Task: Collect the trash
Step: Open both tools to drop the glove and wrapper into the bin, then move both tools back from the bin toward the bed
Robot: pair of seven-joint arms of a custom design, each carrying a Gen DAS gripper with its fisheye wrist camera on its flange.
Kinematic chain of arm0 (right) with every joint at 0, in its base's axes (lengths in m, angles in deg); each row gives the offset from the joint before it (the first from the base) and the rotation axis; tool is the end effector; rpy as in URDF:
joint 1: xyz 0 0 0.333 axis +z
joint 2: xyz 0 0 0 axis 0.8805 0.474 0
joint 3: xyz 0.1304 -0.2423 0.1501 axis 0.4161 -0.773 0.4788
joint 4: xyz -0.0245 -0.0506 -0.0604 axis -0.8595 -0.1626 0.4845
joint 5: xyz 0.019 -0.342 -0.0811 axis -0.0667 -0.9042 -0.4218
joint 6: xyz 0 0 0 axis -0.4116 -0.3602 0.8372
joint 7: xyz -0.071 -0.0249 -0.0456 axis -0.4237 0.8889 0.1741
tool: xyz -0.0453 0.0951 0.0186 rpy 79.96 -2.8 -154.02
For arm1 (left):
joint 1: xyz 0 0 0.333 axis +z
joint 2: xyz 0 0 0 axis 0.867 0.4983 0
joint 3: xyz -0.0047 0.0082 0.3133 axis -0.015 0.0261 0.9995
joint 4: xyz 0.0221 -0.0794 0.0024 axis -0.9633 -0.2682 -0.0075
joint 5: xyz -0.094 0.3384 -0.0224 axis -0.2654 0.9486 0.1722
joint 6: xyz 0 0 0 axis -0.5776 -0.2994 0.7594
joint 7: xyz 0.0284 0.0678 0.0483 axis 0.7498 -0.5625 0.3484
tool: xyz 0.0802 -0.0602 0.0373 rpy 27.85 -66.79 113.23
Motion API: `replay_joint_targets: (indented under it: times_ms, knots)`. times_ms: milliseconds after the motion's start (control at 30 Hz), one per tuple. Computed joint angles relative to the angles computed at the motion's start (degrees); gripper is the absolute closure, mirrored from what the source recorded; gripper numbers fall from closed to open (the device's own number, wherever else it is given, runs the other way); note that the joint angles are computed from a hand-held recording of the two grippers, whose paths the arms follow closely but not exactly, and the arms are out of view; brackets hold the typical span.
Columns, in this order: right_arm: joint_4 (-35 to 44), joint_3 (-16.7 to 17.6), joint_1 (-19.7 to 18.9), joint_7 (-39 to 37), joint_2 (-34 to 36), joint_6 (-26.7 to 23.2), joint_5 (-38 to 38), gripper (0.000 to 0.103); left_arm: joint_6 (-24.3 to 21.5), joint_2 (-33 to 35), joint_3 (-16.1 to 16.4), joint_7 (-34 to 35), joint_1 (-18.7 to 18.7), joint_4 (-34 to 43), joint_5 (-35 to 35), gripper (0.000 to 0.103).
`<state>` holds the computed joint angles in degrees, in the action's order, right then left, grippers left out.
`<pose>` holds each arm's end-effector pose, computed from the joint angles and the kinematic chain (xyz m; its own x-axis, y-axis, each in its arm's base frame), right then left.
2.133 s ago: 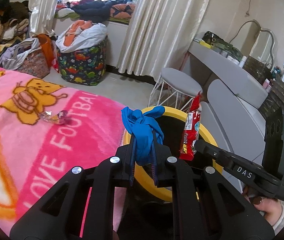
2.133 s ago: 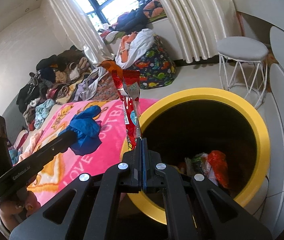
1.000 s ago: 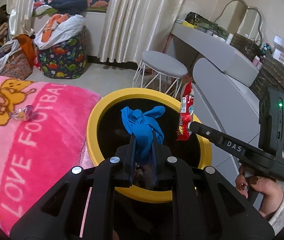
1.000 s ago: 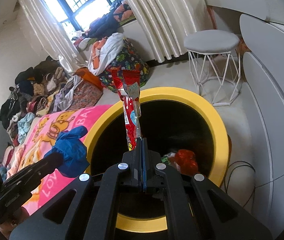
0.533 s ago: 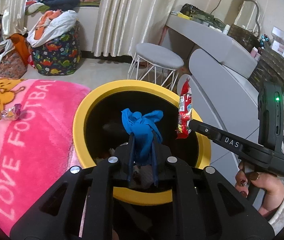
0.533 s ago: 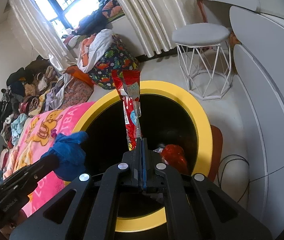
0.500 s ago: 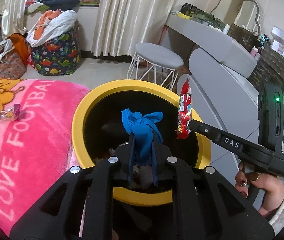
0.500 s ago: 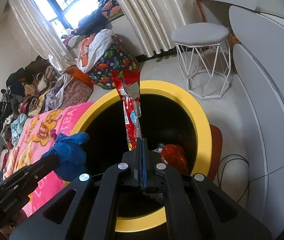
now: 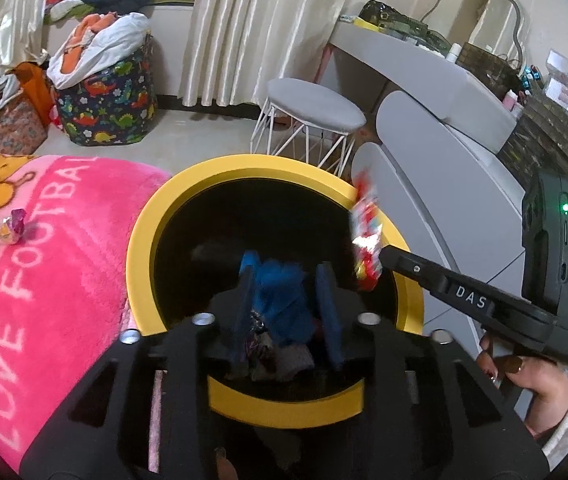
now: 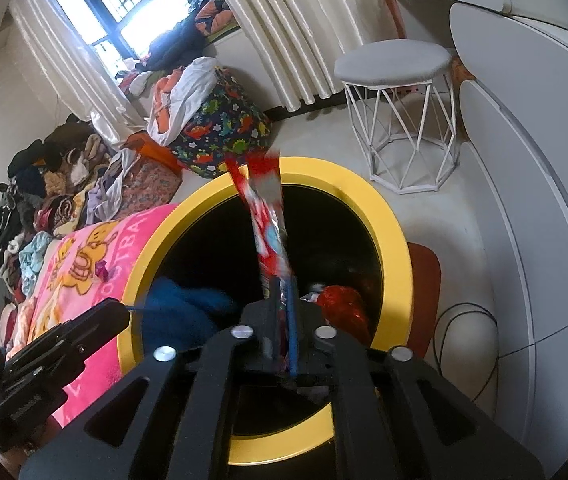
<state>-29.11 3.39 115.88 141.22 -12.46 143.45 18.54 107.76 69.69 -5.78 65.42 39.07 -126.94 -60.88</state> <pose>0.5931 0.3908 0.2754 -0.3041 -0.8585 -0.4129 -0.6413 0.5050 -0.5777 0.6971 -0.3950 0.2856 -0.6037 -0.7509 0.2677 -0.6782 0.3073 -0.6676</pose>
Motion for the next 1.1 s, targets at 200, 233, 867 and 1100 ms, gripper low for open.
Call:
replay_joint_targets:
  times_ms: [200, 233, 867, 1100]
  knots:
    - [-0.3, -0.4, 0.3, -0.1, 0.1, 0.2, 0.3, 0.084, 3.0, -1.7, -0.3, -0.2, 0.6, -3.4, -0.1, 0.049]
    - [-0.4, -0.4, 0.3, -0.1, 0.1, 0.4, 0.3, 0.08, 3.7, -2.2, -0.3, -0.3, 0.8, -4.4, -0.1, 0.043]
    - [1.5, -6.0, 6.2, 6.0, -0.2, -4.7, -7.4, 0.018, 17.4, -12.4, 0.4, -6.5, 4.8, -23.5, 2.8, 0.011]
    - [3.8, -5.0, 5.8, 8.7, -0.2, -6.3, -13.4, 0.013, 22.5, -15.8, 1.4, -10.4, 6.1, -29.8, 4.9, 0.011]
